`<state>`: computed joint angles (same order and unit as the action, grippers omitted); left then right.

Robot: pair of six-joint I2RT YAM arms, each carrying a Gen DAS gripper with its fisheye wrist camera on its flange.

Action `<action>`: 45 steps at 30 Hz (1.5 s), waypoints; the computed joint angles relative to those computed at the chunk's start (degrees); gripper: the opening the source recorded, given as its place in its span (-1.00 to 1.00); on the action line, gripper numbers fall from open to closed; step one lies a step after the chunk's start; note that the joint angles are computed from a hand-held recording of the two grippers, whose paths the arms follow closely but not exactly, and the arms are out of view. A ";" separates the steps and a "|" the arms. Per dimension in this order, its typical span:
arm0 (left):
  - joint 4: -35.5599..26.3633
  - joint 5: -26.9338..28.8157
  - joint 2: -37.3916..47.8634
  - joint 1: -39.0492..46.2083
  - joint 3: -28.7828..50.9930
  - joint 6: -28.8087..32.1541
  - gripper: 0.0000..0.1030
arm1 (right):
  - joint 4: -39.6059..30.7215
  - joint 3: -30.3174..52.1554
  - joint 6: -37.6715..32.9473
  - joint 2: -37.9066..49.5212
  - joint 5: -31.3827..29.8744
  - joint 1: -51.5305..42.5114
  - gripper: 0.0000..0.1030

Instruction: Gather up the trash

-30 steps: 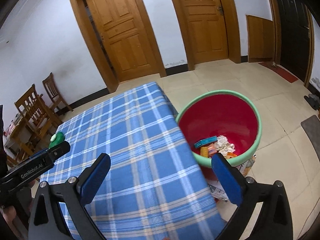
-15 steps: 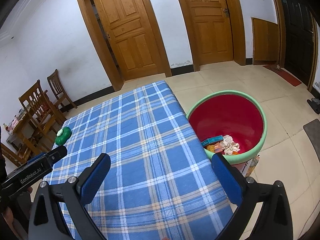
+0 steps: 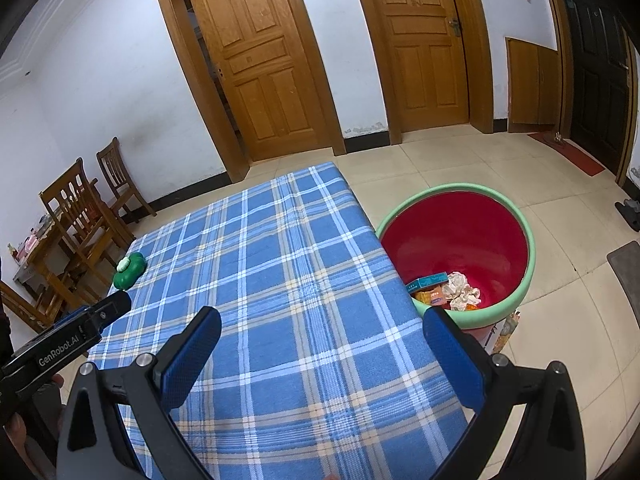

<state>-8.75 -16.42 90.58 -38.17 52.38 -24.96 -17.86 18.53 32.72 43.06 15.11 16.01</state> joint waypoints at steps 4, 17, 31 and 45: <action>0.11 0.14 -0.19 0.17 -0.19 -0.09 0.61 | 0.03 -0.05 -0.05 -0.02 -0.04 -0.04 0.99; 0.03 0.49 -0.56 0.44 -0.62 -0.49 0.61 | 0.16 -0.08 0.15 0.12 0.14 0.22 0.99; -0.04 0.51 -0.75 0.51 -0.72 -0.50 0.61 | 0.17 -0.05 0.33 0.17 0.38 0.49 0.99; -0.02 0.66 -0.94 0.71 -0.83 -0.43 0.61 | 0.16 -0.04 0.37 0.11 0.39 0.52 0.99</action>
